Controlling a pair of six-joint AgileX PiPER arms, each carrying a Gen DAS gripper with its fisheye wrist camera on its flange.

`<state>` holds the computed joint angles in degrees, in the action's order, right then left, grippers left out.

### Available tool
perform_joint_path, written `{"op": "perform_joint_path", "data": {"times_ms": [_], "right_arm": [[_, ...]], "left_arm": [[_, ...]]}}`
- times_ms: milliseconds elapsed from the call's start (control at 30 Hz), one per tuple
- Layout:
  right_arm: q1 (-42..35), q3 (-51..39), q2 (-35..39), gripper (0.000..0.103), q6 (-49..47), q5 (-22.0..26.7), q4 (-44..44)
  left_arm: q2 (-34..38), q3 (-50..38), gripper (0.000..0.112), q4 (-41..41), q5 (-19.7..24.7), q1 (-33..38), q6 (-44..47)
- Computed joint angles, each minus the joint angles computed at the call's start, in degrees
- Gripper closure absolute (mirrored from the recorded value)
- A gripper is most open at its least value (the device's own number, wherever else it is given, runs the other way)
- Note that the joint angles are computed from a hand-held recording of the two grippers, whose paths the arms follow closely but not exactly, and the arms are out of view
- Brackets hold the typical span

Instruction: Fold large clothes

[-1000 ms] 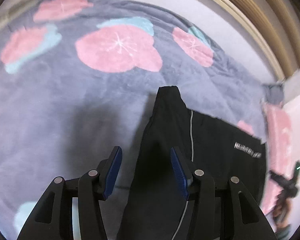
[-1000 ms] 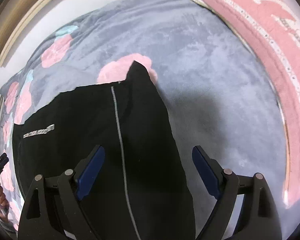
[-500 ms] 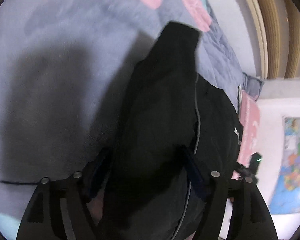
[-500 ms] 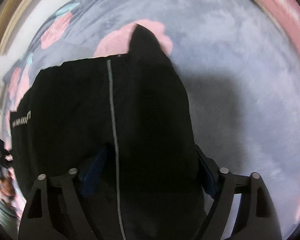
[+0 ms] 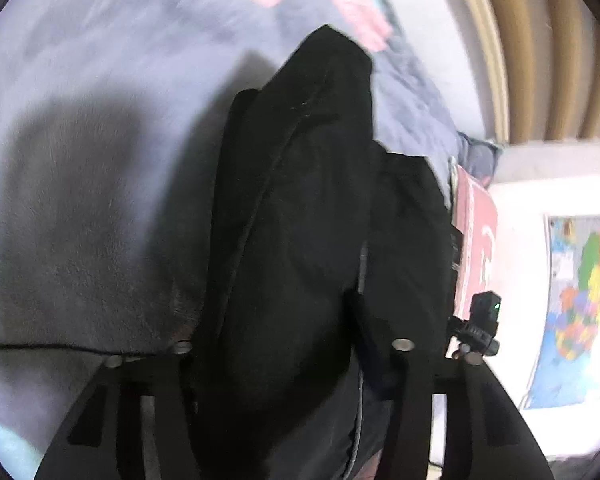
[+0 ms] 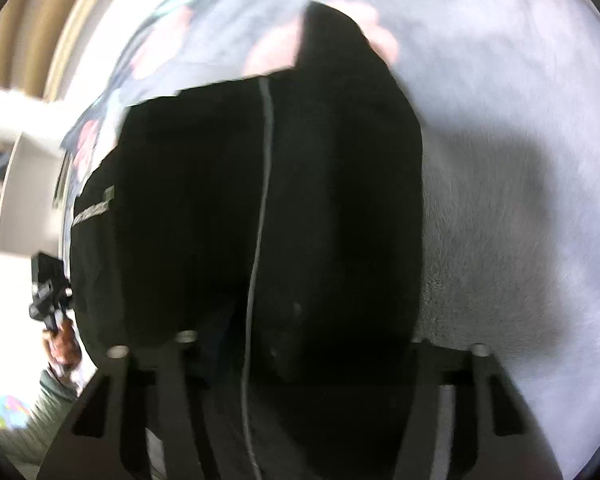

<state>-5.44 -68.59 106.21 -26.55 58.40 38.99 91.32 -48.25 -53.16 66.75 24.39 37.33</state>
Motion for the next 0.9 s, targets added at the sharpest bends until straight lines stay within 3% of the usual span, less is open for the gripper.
{"op": "perform_joint_path", "data": {"times_ms": [200, 267, 400, 433, 467, 500, 567, 633, 900], "right_arm": [[-3.1, 0.7, 2.5, 0.042, -3.5, 2.8, 3.1], [-4.0, 0.4, 4.1, 0.028, -4.1, 3.9, 4.2], [-4.2, 0.4, 7.4, 0.02, -7.0, 5.0, 7.8], [-3.7, 1.2, 7.3, 0.024, -7.9, 3.9, 9.0], [-3.2, 1.8, 7.1, 0.036, -8.6, 3.2, 10.4], [-2.4, 2.3, 6.1, 0.037, -8.6, 2.5, 11.1], [-0.6, 3.7, 2.6, 0.054, -8.0, 0.4, 9.1], [0.3, 4.4, -0.3, 0.062, -7.8, -0.1, 8.6], [5.1, 11.0, -19.2, 0.068, -4.6, 1.1, 7.6]], "left_arm": [[3.8, -0.8, 0.059, -1.6, 0.8, -0.2, 0.8], [5.4, -1.1, 0.049, -1.9, 0.9, -0.3, 0.4], [8.5, -1.0, 0.043, -3.6, 1.0, -1.4, -0.2], [8.3, -0.2, 0.043, -4.7, -0.4, -2.1, 0.0], [7.5, 0.4, 0.044, -5.1, -1.9, -3.0, -0.1], [6.0, 1.2, 0.047, -5.3, -3.6, -3.9, -0.3], [1.5, 2.1, 0.064, -4.4, -4.3, -4.0, -1.1], [-3.0, 3.6, 0.071, -4.4, -4.0, -3.9, -1.3], [-23.0, 4.1, 0.074, -1.4, 0.9, -7.1, -10.9]]}}
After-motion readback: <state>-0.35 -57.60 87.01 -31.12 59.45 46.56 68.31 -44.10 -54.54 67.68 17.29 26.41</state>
